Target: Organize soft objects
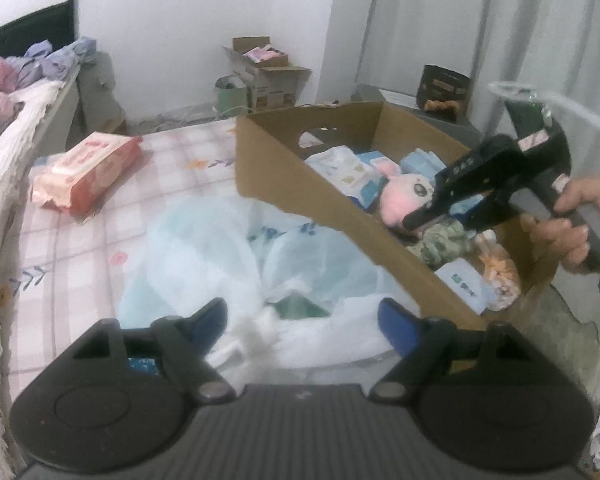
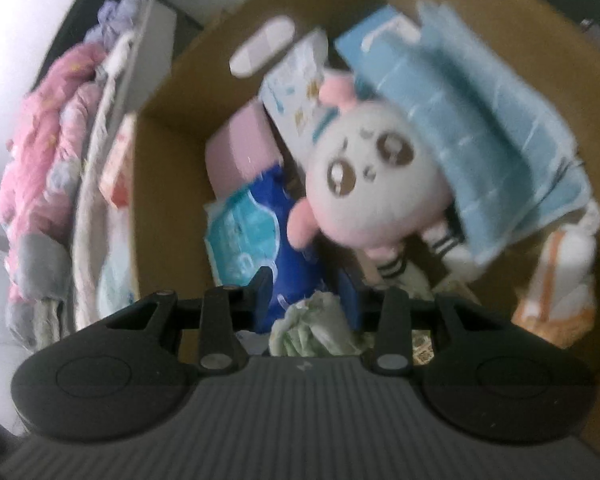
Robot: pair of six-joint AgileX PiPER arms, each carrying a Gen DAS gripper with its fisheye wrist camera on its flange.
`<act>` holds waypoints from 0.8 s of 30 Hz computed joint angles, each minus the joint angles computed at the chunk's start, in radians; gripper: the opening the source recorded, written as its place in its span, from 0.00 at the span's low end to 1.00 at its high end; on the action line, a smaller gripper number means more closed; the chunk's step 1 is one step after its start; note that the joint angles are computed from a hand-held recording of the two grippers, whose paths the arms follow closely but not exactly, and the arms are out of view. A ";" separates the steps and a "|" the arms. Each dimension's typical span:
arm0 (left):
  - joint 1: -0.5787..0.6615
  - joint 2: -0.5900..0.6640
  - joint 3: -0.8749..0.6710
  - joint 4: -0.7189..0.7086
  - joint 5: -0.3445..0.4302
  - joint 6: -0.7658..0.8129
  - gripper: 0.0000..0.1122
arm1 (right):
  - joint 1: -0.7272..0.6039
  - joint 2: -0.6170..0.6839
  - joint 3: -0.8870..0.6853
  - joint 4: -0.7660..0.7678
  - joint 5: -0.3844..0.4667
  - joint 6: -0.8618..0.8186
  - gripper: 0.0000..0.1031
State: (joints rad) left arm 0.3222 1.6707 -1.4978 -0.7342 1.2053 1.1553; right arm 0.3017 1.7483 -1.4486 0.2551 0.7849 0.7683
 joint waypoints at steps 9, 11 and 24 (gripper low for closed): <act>0.017 -0.020 0.067 -0.024 -0.028 0.046 0.77 | 0.030 0.006 -0.089 -0.133 0.018 0.115 0.38; 0.017 -0.037 0.097 -0.026 -0.044 0.069 0.77 | 0.045 -0.073 -0.040 -0.158 -0.022 0.153 0.43; 0.054 -0.159 0.247 -0.035 -0.074 0.180 0.81 | 0.037 -0.088 0.042 0.008 0.038 0.111 0.64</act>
